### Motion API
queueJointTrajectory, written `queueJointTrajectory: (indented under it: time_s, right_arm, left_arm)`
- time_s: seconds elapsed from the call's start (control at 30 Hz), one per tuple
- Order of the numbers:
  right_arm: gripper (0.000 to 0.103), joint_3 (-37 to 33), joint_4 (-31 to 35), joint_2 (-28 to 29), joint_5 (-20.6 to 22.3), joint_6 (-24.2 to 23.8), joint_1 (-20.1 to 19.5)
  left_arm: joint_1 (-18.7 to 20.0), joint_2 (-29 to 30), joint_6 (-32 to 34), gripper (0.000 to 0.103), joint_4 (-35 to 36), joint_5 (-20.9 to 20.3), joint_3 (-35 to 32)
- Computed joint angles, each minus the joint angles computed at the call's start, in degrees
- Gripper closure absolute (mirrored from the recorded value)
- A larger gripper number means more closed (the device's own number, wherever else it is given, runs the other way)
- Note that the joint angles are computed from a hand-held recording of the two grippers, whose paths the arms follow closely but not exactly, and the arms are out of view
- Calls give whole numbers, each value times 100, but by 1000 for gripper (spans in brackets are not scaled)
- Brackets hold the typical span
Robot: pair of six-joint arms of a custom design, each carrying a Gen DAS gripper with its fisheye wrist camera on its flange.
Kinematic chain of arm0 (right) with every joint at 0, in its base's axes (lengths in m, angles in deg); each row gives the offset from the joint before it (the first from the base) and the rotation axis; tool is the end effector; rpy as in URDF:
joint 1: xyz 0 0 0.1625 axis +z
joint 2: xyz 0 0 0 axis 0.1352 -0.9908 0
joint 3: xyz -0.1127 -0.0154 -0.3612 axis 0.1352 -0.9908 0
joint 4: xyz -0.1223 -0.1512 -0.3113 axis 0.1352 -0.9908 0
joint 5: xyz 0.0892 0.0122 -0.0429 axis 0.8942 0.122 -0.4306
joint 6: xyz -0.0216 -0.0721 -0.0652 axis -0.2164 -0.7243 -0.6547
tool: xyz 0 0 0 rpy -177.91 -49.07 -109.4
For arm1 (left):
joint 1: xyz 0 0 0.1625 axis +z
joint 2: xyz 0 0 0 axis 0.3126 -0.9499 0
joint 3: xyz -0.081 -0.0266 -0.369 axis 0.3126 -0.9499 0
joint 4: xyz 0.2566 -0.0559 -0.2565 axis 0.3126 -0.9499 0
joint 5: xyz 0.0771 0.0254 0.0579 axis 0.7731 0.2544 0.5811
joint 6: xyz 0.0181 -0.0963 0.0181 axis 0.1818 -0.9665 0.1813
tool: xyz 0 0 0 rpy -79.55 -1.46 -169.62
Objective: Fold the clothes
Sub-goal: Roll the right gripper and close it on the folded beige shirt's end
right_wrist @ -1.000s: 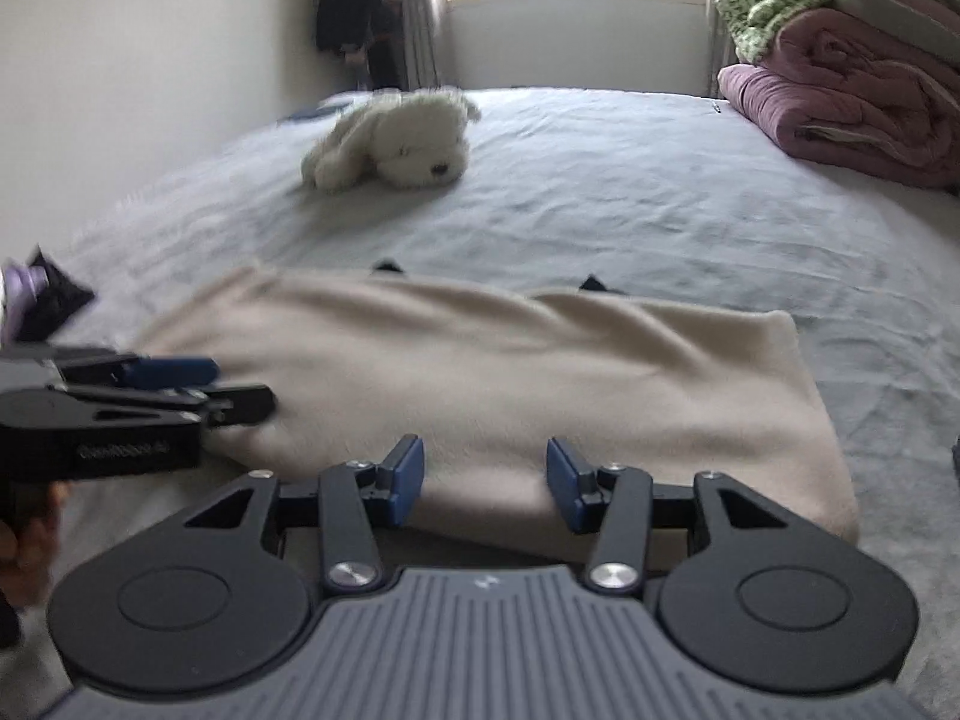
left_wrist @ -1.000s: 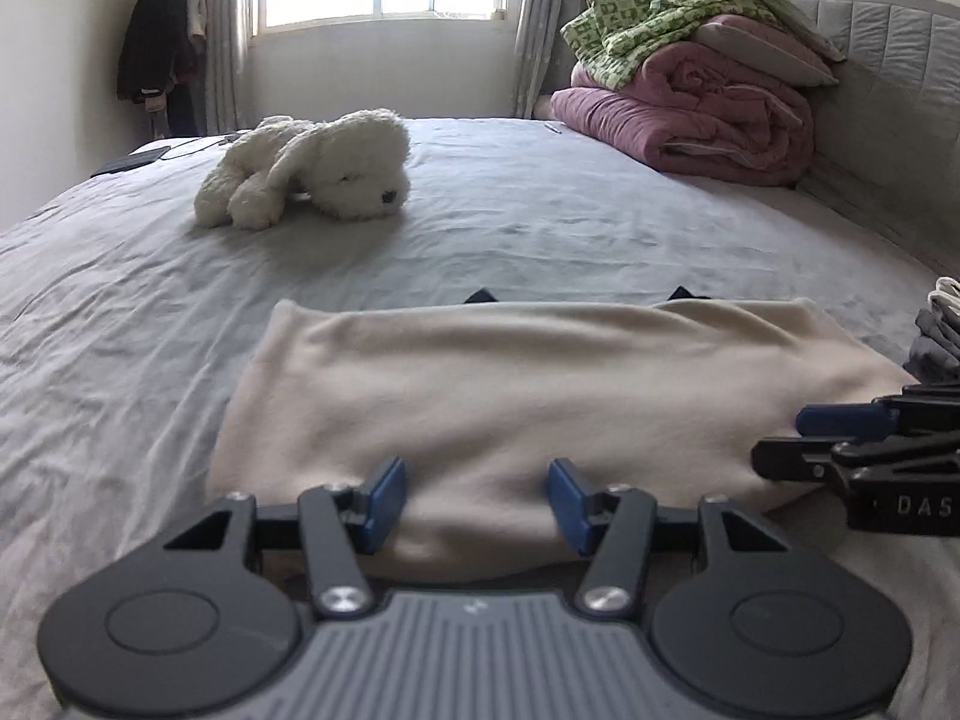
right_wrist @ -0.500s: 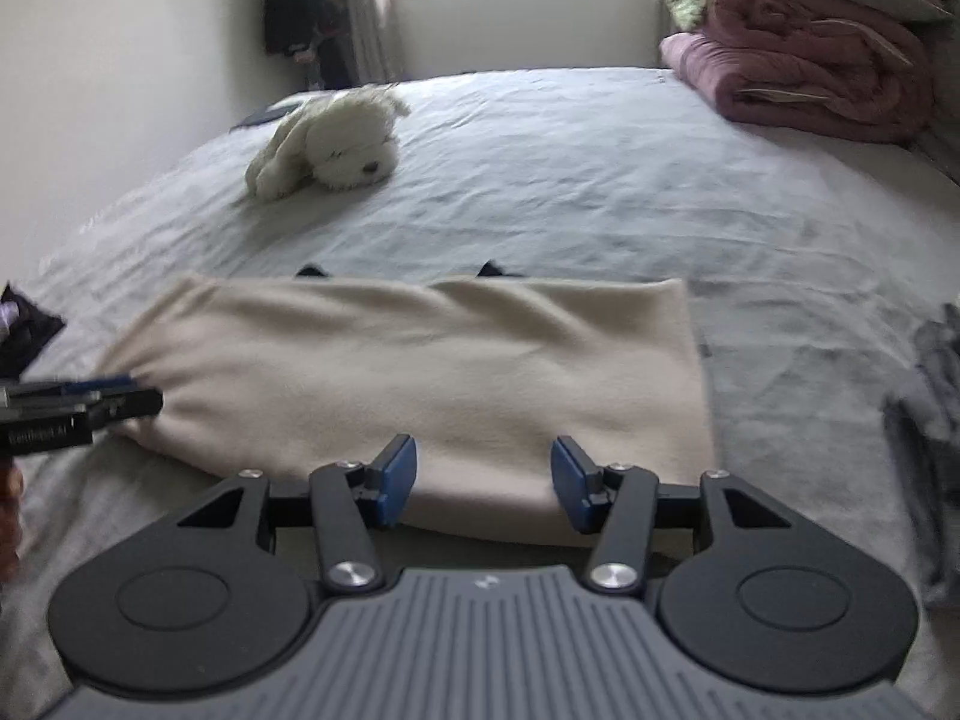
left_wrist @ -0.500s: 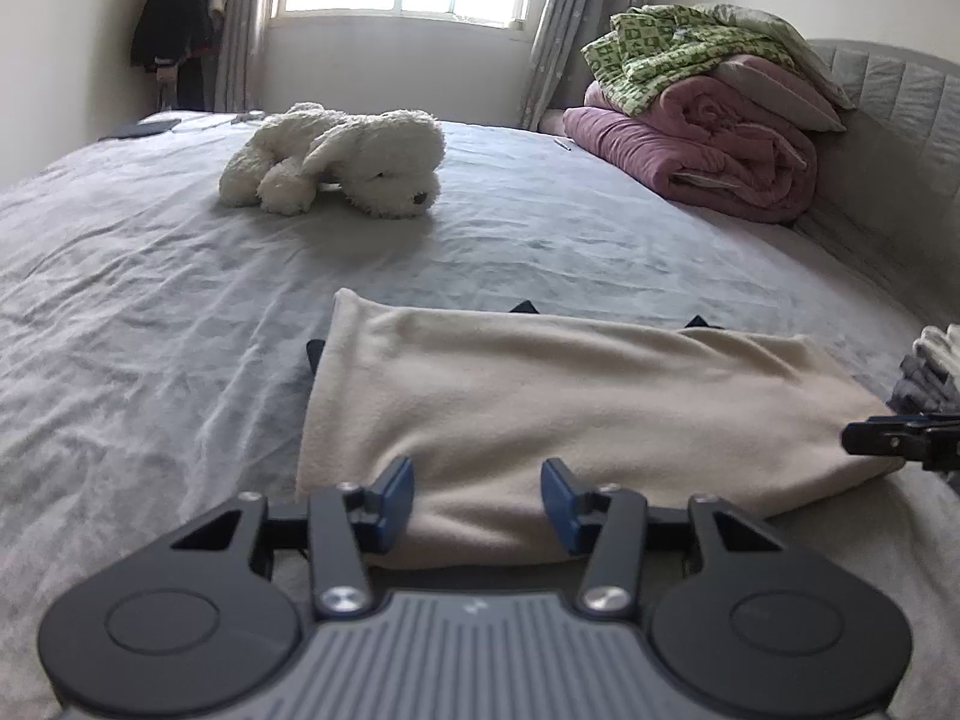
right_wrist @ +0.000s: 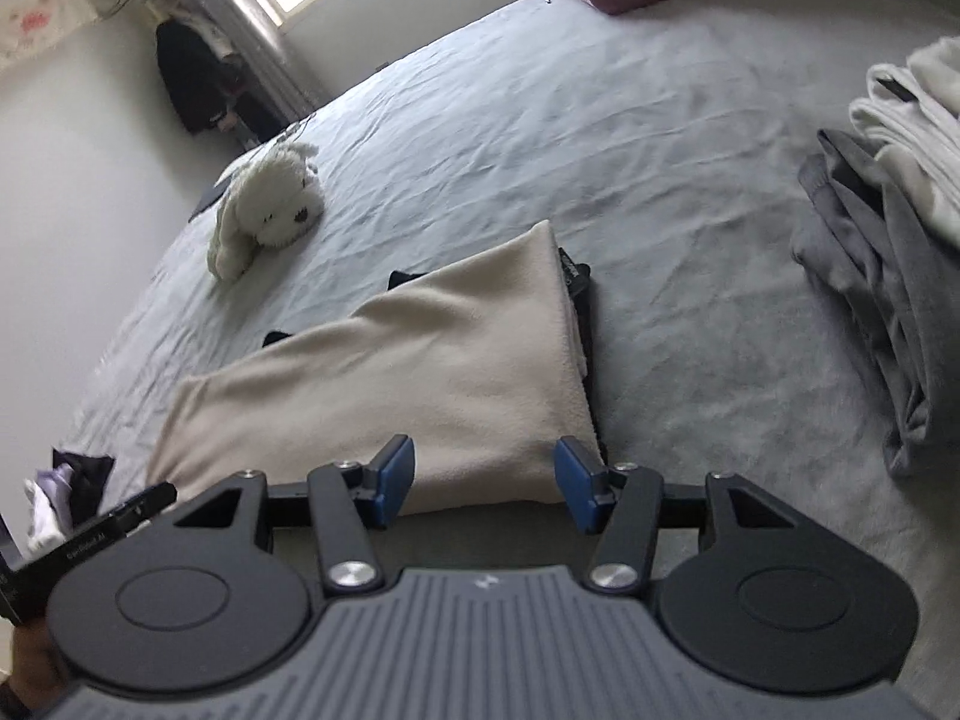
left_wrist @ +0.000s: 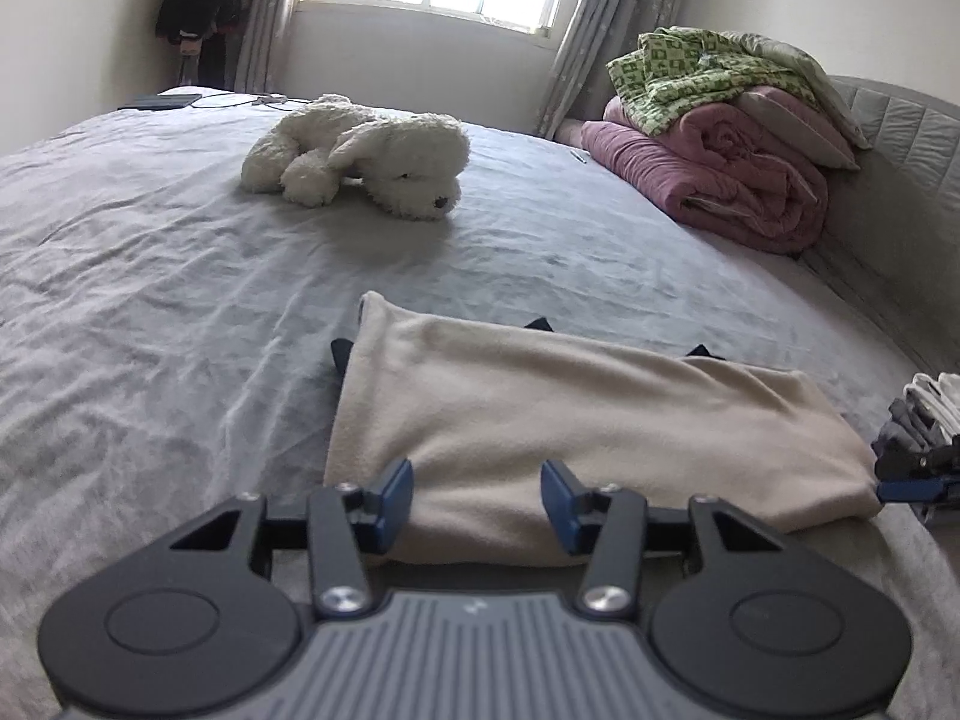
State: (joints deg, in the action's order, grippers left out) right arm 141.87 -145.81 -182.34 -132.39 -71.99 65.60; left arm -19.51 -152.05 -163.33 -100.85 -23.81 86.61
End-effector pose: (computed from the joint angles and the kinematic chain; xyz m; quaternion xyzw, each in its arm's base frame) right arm 0.0434 -0.3453 0.3419 0.1669 -0.9466 0.2610 0.0892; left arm -0.2617 -0.2073 0.1016 0.0449 0.8325 -0.4723 0.2862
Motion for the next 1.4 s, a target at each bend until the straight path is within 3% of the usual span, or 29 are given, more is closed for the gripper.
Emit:
queueJointTrajectory:
  time_s: [0.17, 0.4, 0.47, 0.6, 0.7, 0.87, 1.1, 1.4]
  right_arm:
    - [47, -50, 42, 34, -86, 3, 31]
    - [42, -196, 535, -86, -50, 162, -86]
    - [38, -207, 693, -146, -54, 270, -120]
    - [37, -411, 1563, -160, 601, 712, -546]
    - [37, -410, 1660, -54, 874, 1214, -801]
    - [34, -128, 1209, -56, 1296, 1675, -1109]
    - [34, 493, -86, -68, 1590, 1386, -1144]
    - [34, 1027, -1460, 128, 1958, 1432, -1306]
  left_arm:
    - [31, -131, -95, 57, -35, -43, 69]
    - [-99, -373, -1042, 49, 1429, -199, -257]
    - [-78, -560, -1079, 49, 1321, -264, -143]
    - [-45, -743, -1263, 49, 1327, -342, -70]
    - [-37, -735, -1377, 49, 1398, -307, -119]
    - [84, -533, -1235, 47, 1244, -260, -238]
    - [234, -406, -1160, 47, 1005, -275, -261]
    - [367, -502, -1207, 47, 796, -542, -139]
